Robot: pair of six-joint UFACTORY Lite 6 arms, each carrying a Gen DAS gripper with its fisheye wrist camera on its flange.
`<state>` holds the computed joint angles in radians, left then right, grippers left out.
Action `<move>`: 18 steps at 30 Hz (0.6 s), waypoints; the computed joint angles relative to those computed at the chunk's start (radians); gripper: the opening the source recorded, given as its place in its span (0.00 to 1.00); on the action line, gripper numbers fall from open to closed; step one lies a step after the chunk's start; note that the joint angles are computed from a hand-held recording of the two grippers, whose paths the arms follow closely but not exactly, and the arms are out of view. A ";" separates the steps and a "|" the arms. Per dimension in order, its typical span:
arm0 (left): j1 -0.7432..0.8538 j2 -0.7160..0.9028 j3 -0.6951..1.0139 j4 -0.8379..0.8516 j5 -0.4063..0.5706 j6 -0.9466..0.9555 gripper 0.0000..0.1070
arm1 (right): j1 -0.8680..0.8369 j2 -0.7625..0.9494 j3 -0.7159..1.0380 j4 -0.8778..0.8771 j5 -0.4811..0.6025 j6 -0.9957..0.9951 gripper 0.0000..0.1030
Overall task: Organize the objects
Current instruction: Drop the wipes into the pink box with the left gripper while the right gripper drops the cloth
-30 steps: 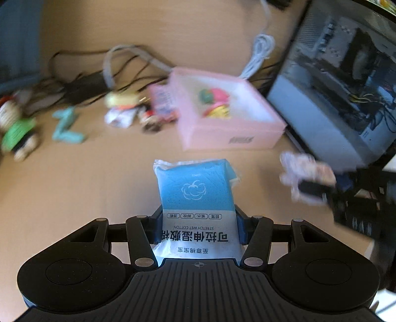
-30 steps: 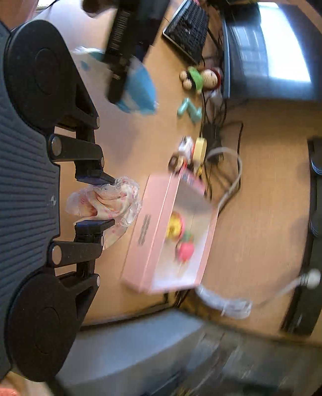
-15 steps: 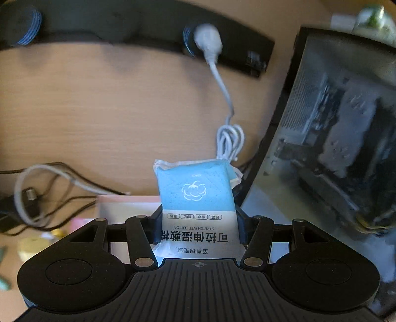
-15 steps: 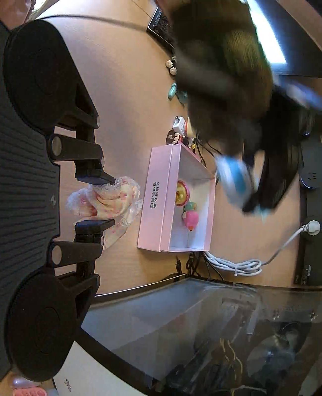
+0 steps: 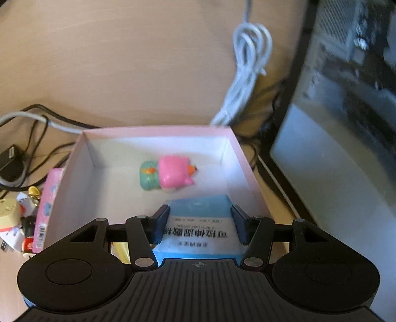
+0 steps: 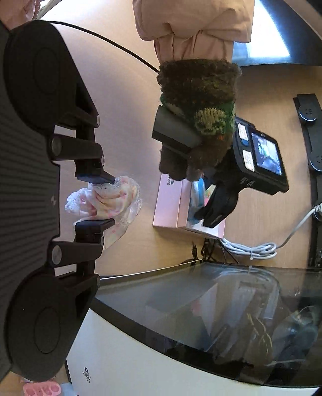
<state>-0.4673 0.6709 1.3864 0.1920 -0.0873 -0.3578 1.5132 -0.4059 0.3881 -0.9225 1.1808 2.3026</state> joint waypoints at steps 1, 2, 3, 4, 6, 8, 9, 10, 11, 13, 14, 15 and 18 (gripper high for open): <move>0.005 -0.027 -0.028 0.028 -0.020 -0.048 0.54 | -0.006 -0.001 -0.003 -0.002 -0.005 -0.003 0.26; 0.012 -0.063 -0.066 0.029 -0.048 -0.064 0.50 | -0.012 0.004 0.000 -0.003 -0.010 -0.008 0.26; 0.022 -0.099 -0.103 0.059 -0.071 -0.102 0.48 | -0.021 0.008 0.003 -0.007 -0.016 -0.015 0.26; 0.036 -0.132 -0.126 0.127 -0.089 -0.182 0.48 | -0.028 0.015 0.007 -0.013 -0.022 -0.020 0.26; 0.073 -0.200 -0.191 0.282 -0.140 -0.359 0.48 | -0.042 0.025 0.012 -0.024 -0.034 -0.026 0.26; 0.130 -0.306 -0.296 0.452 -0.190 -0.524 0.48 | -0.062 0.031 0.017 -0.039 -0.045 -0.035 0.26; 0.163 -0.352 -0.343 0.539 -0.214 -0.598 0.48 | -0.075 0.026 0.014 -0.050 -0.052 -0.038 0.26; 0.204 -0.412 -0.408 0.633 -0.242 -0.673 0.48 | -0.096 0.022 0.014 -0.062 -0.061 -0.051 0.26; 0.247 -0.469 -0.471 0.713 -0.267 -0.729 0.48 | -0.130 0.012 0.009 -0.081 -0.079 -0.069 0.26; 0.335 -0.558 -0.575 0.837 -0.306 -0.800 0.48 | -0.178 0.004 0.018 -0.113 -0.097 -0.107 0.26; 0.394 -0.607 -0.634 0.920 -0.328 -0.847 0.48 | -0.213 0.003 0.024 -0.134 -0.111 -0.135 0.26; 0.449 -0.646 -0.678 1.003 -0.345 -0.898 0.48 | -0.248 0.000 0.032 -0.156 -0.125 -0.165 0.26; 0.634 -0.738 -0.799 1.214 -0.404 -0.993 0.47 | -0.409 0.005 0.062 -0.247 -0.208 -0.261 0.26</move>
<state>0.1662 -0.0667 0.5872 1.4059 -0.4915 -1.3505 1.1038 -0.4007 0.4505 -1.1691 0.9732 2.0417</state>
